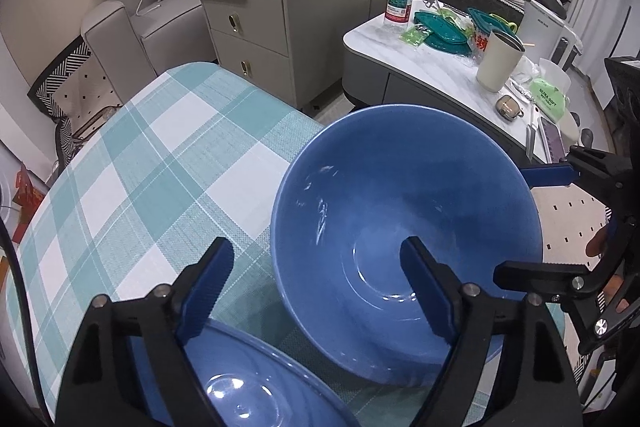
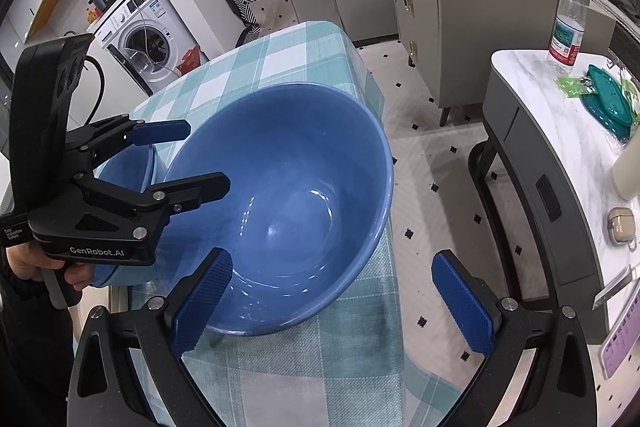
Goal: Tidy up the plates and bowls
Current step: 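Reach both grippers to the other blue bowl's rim and close on it, then lift the blue bowl with both grippers and carry it over the large bowl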
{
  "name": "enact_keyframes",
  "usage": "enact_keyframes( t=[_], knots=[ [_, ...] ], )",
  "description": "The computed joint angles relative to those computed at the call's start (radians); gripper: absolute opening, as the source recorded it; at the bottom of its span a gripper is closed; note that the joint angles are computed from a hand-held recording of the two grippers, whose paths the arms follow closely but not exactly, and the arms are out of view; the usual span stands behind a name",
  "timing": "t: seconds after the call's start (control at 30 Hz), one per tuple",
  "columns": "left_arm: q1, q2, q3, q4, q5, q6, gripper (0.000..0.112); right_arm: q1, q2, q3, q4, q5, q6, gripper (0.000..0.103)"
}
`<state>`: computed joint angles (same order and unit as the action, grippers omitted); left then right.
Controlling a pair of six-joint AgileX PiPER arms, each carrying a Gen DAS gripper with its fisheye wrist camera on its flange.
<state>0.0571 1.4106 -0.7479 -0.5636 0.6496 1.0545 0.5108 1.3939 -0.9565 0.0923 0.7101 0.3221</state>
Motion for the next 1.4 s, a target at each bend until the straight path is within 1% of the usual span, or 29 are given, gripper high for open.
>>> enact_keyframes(
  t=[0.17,0.23,0.27,0.43,0.5,0.57,0.63,0.77,0.83,1.03,1.1,1.2,1.33,1.4],
  knots=[
    [0.006,-0.003,0.004,-0.001,0.008,0.009,0.083,0.004,-0.001,0.006,0.013,-0.006,-0.008,0.101],
    [0.007,0.002,0.002,0.007,0.012,0.002,0.074,0.004,-0.001,0.008,0.019,-0.007,-0.014,0.099],
    [0.007,0.003,0.002,0.009,0.01,0.001,0.073,0.004,0.0,0.009,0.025,-0.008,-0.02,0.098],
    [0.012,0.003,0.004,0.005,0.012,0.009,0.07,0.009,0.006,0.012,0.036,-0.006,-0.027,0.086],
    [0.013,0.004,0.003,0.006,0.011,0.009,0.069,0.008,0.005,0.015,0.039,-0.008,-0.027,0.084],
    [0.014,0.004,0.002,0.007,0.011,0.008,0.067,0.007,0.003,0.018,0.048,-0.01,-0.034,0.082],
    [0.013,0.003,0.001,0.011,0.011,0.004,0.063,0.005,0.0,0.02,0.057,-0.008,-0.041,0.075],
    [0.016,0.002,0.0,0.01,0.017,0.006,0.059,0.005,-0.001,0.026,0.069,-0.011,-0.057,0.069],
    [0.014,-0.001,0.002,0.013,0.016,0.004,0.057,0.01,-0.004,0.029,0.065,-0.013,-0.054,0.063],
    [0.016,-0.004,0.001,0.02,0.02,-0.001,0.05,0.021,-0.011,0.033,0.06,-0.017,-0.047,0.051],
    [0.015,-0.006,0.001,0.023,0.021,-0.004,0.048,0.029,-0.011,0.029,0.043,-0.011,-0.03,0.05],
    [0.017,-0.006,0.002,0.021,0.026,0.0,0.041,0.036,-0.011,0.026,0.029,-0.005,-0.014,0.049],
    [0.013,-0.007,0.003,0.026,0.019,-0.017,0.036,0.037,-0.013,0.026,0.015,-0.005,0.003,0.047],
    [0.015,-0.006,0.0,0.026,0.024,-0.02,0.035,0.035,-0.013,0.025,0.012,0.0,0.006,0.045]
  ],
)
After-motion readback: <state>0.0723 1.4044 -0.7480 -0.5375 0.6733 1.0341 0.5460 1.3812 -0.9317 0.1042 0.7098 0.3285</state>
